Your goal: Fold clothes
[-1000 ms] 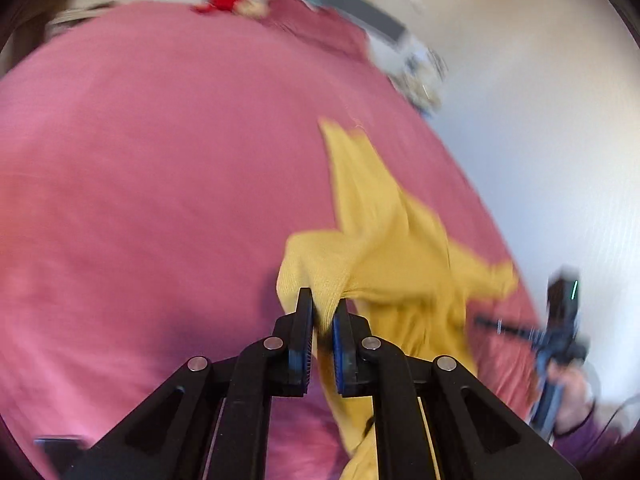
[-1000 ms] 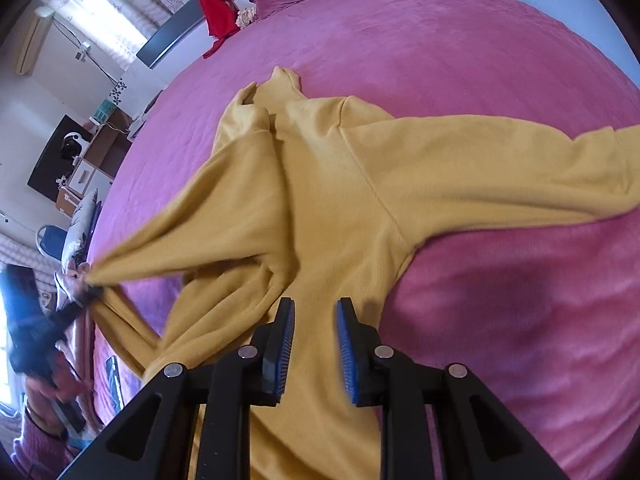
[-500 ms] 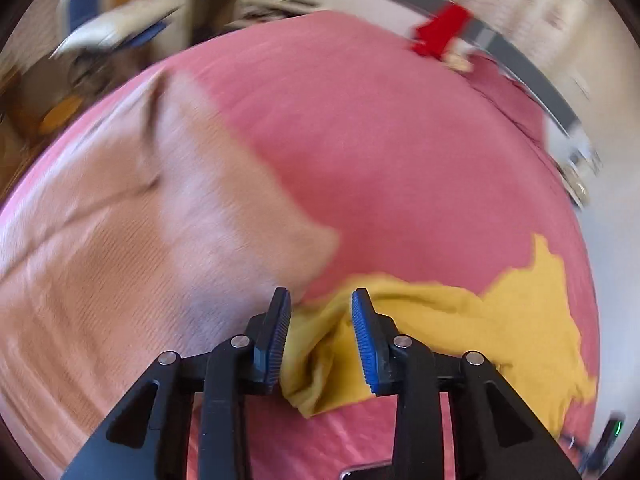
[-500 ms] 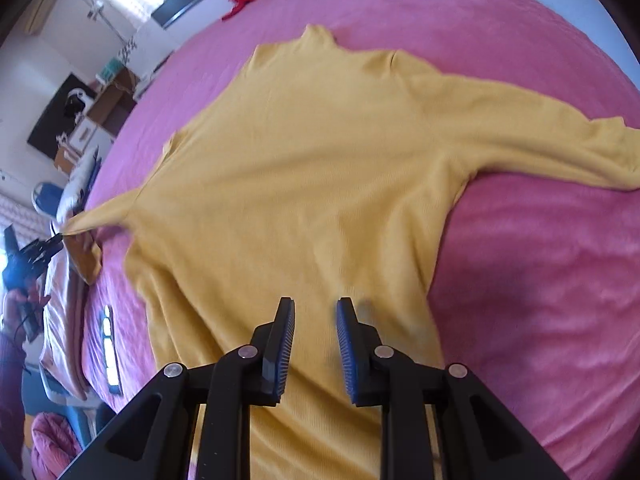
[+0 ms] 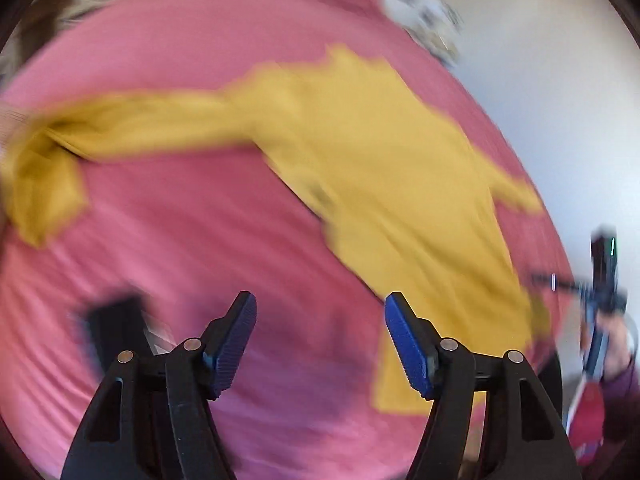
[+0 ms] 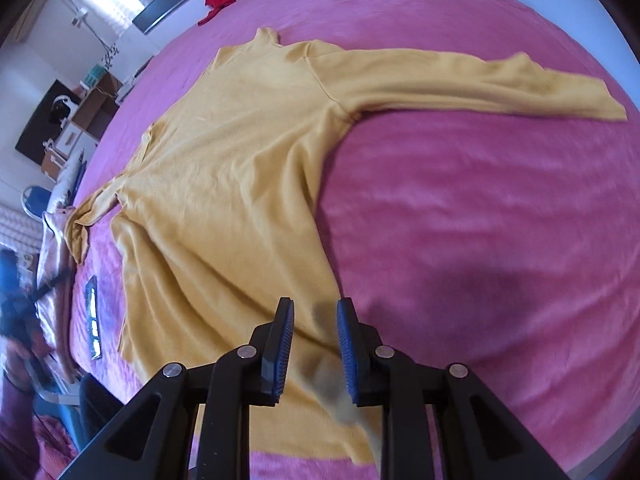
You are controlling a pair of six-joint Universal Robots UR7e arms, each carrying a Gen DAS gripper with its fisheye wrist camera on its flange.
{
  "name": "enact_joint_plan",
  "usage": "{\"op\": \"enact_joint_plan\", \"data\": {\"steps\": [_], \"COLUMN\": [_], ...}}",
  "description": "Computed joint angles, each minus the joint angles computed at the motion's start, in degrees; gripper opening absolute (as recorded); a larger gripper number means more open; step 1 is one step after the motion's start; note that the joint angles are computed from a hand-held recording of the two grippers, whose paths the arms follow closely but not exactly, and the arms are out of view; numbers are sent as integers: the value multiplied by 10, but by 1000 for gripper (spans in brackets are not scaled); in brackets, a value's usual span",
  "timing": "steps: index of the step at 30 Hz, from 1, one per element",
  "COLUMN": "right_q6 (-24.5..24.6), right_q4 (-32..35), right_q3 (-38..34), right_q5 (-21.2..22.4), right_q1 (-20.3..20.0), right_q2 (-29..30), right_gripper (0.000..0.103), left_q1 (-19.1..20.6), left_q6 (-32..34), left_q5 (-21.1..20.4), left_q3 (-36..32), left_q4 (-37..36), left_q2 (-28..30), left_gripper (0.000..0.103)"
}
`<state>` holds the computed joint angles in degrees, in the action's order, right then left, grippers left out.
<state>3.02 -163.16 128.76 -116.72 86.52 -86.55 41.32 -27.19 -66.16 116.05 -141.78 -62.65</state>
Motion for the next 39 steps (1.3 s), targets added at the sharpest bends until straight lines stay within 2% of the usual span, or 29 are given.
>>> {"op": "enact_joint_plan", "data": {"steps": [2,5,8,10,13,15,17,19,21,22,23,24,26,27,29,31,34,39], "right_q6": [-4,-14,-26,-25,-24,-35,-55,-61,-64,-66,-67,-70,-75,-78,-83,-86,-75,-58], "right_q4": [-2,-9,-19,-19,-24,-15,-4,18,21,21,21,23,28,30,35,30,26,32], "right_q3": [18,40,63,73,81,81,80,71,71,73,74,73,71,70,68,66,65,73], "right_q5": [0,-23,-32,-22,-11,20,57,54,74,87,101,102,95,91,83,72,65,86], "right_q1": [-2,-1,-10,-27,-49,-65,-80,-82,-90,-95,-100,-101,-96,-94,-89,-77,-63,-44], "right_q2": [-19,-37,-57,-68,-72,-77,-79,-71,-76,-80,-84,-82,-72,-67,-56,-47,-47,-78], "right_gripper": [22,23,23,24,26,27,31,41,42,44,45,48,49,49,41,13,9,8], "left_q1": [-7,-17,-14,-14,-21,-26,-26,-24,-29,-31,-32,-32,-26,-24,-26,-33,-49,-94], "left_q6": [-6,-25,-39,-51,-55,-50,-56,-69,-71,-71,-68,-67,-84,-91,-103,-111,-139,-192], "left_q5": [-34,-47,-48,-49,-74,-77,-75,-71,-67,-65,-62,-61,-84,-95,-101,-105,-109,-96], "left_q3": [24,46,71,75,75,61,52,45,49,51,59,66,80,87,104,121,152,205], "left_q4": [0,-15,-69,-99,-139,-133,-124,-118,-137,-145,-146,-147,-163,-170,-173,-180,-209,-227], "left_q2": [11,29,37,45,57,74,90,105,114,117,109,102,87,80,63,47,14,-64], "left_gripper": [68,69,72,76,76,76,76,76,75,71,56,48,17,12,7,6,6,6]}}
